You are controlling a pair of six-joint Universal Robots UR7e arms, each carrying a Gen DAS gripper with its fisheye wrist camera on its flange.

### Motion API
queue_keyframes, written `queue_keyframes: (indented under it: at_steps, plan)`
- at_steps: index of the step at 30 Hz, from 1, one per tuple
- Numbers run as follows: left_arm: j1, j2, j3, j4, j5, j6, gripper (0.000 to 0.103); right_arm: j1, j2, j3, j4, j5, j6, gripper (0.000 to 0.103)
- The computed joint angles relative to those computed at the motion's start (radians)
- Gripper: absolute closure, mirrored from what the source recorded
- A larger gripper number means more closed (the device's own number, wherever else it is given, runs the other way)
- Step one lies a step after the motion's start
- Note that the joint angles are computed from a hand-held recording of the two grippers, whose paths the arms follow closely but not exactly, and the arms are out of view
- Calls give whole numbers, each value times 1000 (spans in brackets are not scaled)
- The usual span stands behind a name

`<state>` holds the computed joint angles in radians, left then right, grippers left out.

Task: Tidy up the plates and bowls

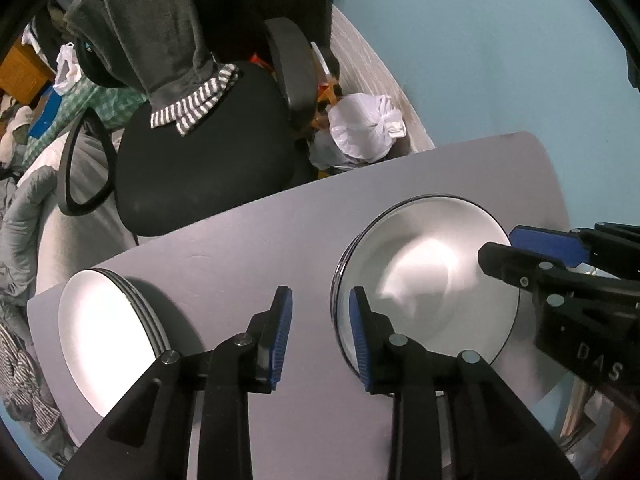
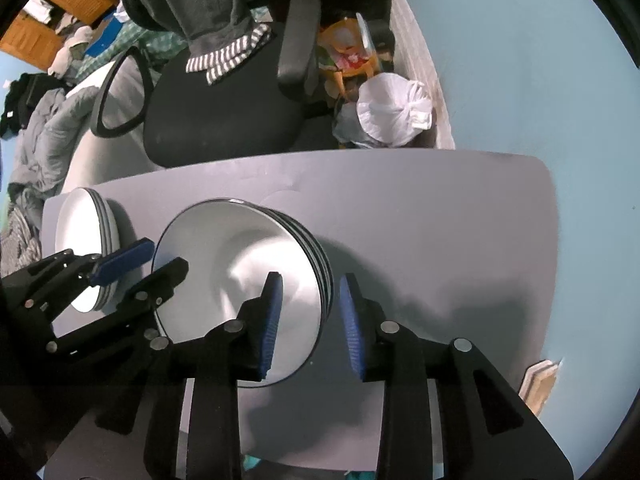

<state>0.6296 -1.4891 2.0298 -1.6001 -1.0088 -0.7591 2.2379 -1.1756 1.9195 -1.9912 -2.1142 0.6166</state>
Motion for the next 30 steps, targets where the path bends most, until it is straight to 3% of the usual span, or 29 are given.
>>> queue_keyframes:
  at_steps: [5, 7, 9, 20, 24, 30]
  plan:
    - [-10, -27, -13, 20, 3, -27, 67, 17, -6, -8, 14, -19, 16, 70]
    - [-21, -45, -12, 20, 9, -32, 63, 30, -10, -10, 15, -34, 22, 57]
    - [-32, -62, -13, 27, 11, -37, 58, 45, -12, -14, 20, -52, 30, 53]
    - [-87, -158, -15, 76, 19, -77, 53, 117, -36, -39, 49, -106, 83, 45]
    - [-101, -180, -14, 93, 22, -85, 53, 138, -45, -42, 39, -109, 100, 37]
    - [-112, -206, -10, 108, 13, -98, 52, 158, -53, -42, 43, -105, 120, 36]
